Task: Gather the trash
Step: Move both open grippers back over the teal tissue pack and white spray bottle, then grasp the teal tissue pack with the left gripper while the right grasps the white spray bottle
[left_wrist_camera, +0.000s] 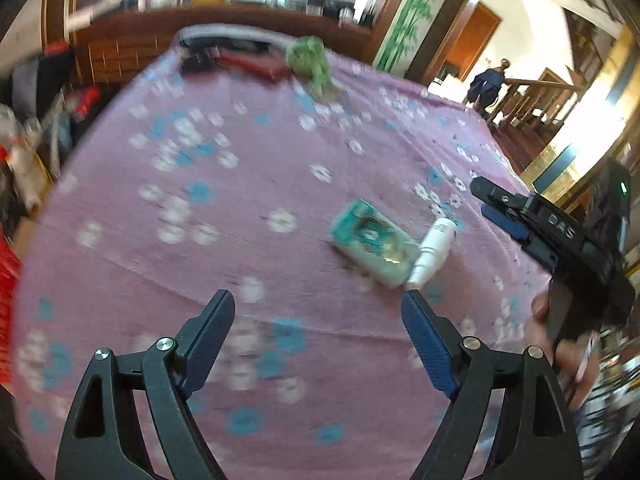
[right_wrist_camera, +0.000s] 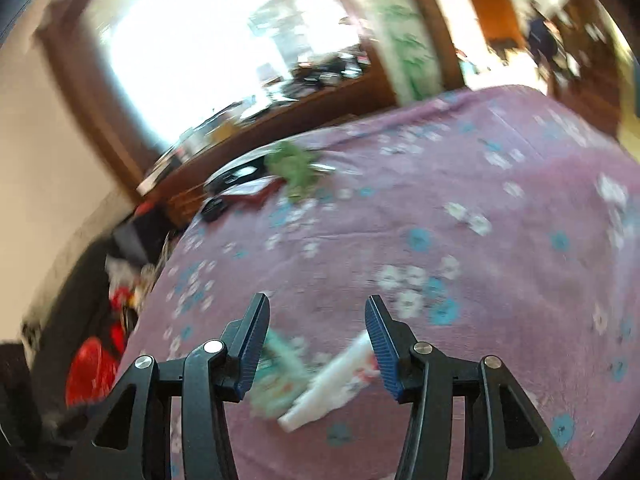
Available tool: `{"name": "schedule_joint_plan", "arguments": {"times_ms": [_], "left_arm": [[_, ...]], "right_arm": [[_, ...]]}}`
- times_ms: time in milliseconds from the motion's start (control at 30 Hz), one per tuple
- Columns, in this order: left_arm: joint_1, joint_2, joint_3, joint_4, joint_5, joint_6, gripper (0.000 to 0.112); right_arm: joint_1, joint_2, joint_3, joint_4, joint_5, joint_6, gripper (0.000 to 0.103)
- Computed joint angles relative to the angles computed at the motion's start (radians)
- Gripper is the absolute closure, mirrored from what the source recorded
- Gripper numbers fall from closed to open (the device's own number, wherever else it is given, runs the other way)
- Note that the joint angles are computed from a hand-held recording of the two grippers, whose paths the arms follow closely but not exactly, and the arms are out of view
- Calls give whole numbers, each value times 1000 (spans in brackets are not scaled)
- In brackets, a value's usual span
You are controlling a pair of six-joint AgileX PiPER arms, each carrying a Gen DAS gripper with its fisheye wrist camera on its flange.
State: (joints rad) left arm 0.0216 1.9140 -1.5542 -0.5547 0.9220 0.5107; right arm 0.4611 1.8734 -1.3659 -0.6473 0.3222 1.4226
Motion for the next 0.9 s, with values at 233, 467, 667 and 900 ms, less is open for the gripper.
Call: {"name": "schedule_joint_plan", "arguments": {"times_ms": [233,467,667,900], "left_arm": [[-143,182,-199,137,16,-366,28],[-239,295,-378,278,37,-525,29],[-287,308,-384,405,-18,-522,44],[-209,272,-317,365,-50,-314,66]], "right_arm": [[-62,-111,141,-191,-59,308,48],[-84,-153,198,-306,-106,457,46],[-85,-154,204,-345,-112,491,46],[-64,-128,174,-214,-79,341,46]]}}
